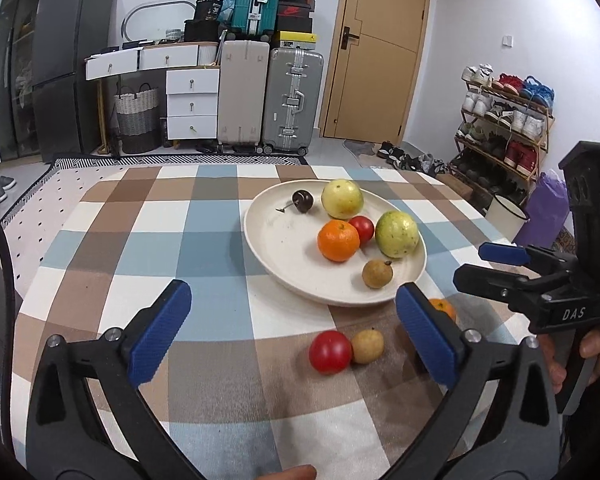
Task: Organize fruits
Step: 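Open both grippers to release the orange and plum on the plate, then move the left gripper to the red tomato while the right gripper reaches the second orange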
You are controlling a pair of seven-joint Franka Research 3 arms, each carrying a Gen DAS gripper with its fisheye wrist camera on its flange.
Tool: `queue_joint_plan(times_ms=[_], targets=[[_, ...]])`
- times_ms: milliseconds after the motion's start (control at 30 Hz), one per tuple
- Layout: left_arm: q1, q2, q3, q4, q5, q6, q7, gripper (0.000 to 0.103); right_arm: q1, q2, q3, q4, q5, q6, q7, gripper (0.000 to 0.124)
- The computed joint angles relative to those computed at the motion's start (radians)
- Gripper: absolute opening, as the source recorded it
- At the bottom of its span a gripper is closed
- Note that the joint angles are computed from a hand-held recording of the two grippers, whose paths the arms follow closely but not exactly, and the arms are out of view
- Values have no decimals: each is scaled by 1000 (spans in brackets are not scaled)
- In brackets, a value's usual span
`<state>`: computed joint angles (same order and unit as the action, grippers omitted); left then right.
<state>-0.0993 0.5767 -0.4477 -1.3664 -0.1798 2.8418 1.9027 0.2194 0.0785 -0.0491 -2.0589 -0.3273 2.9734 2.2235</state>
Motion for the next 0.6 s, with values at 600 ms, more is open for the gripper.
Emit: queue_joint_plan(times_ms=[600], targets=[[-43,-9,48,10,40,-103,0,102,-26,-10,70,-46,476,-17,-390,102]])
